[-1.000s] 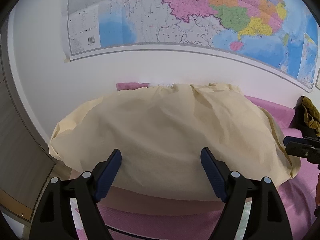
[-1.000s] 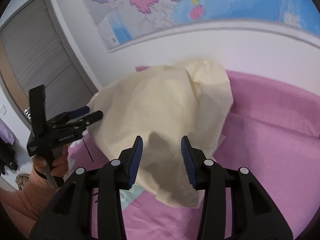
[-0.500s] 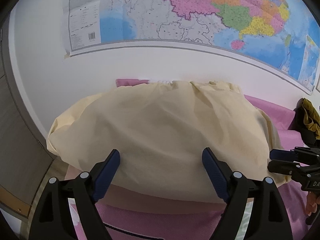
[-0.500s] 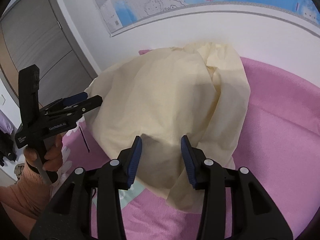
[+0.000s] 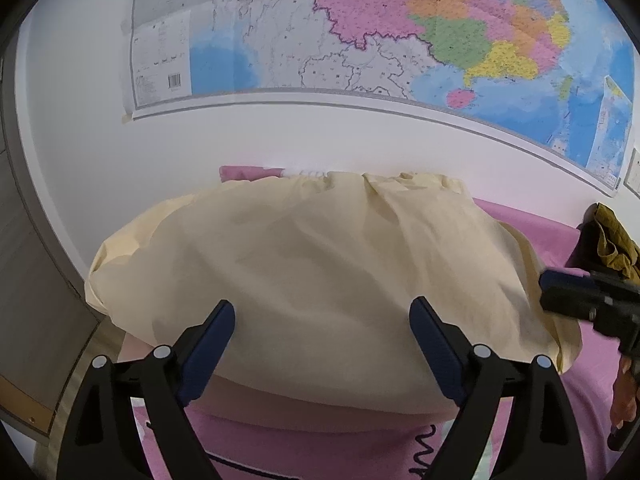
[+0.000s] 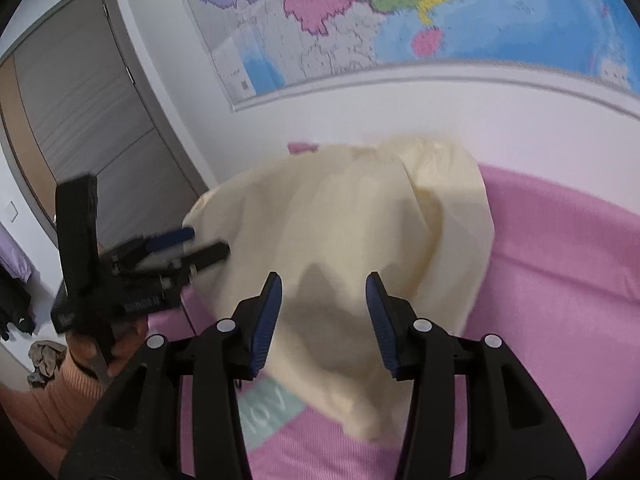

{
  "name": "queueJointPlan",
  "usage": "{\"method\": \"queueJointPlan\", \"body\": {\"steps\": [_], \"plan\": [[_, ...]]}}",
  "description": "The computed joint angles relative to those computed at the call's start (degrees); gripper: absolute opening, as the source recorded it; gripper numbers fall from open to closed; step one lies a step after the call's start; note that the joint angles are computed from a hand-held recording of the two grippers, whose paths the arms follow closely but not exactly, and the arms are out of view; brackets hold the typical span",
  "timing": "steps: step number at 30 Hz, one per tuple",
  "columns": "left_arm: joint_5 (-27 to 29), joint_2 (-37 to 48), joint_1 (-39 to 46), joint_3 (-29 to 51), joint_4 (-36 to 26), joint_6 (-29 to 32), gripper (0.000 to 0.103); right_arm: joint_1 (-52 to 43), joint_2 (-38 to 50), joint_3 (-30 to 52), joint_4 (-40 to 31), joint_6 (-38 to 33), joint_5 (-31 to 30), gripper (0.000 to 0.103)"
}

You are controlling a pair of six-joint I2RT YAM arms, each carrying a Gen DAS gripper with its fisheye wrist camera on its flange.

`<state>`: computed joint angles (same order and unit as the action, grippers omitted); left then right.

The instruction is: Fold large clothes

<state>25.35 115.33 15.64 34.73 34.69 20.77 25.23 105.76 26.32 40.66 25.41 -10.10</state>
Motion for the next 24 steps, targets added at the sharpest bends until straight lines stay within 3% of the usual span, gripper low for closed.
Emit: {"method": "queueJointPlan", "body": {"steps": [6,9,19,24], "plan": [[-0.73,1.79,-0.37,1.1,0.3,-0.19,0.086,-0.44,7.53,8.01,-5.28,-0.1,-1.55,0.044],[-0.57,2.42,-0.19,1.69,-0.26,-0.27,0.087,-0.04,10.02,8.49,-4.42,-0.03,-1.85,0.044],[-0.43,1.56,0.25,-0.64,2.73,0.11,0.087,-0.64,2.65,-1.17,1.38,0.31,-3.02,0.046],[-0.89,2.11,-0.35,-1.37,4.29,0.08,0.087,1.5,3.47,-1.6,0.75,-1.04,-2.02,0.047]]}}
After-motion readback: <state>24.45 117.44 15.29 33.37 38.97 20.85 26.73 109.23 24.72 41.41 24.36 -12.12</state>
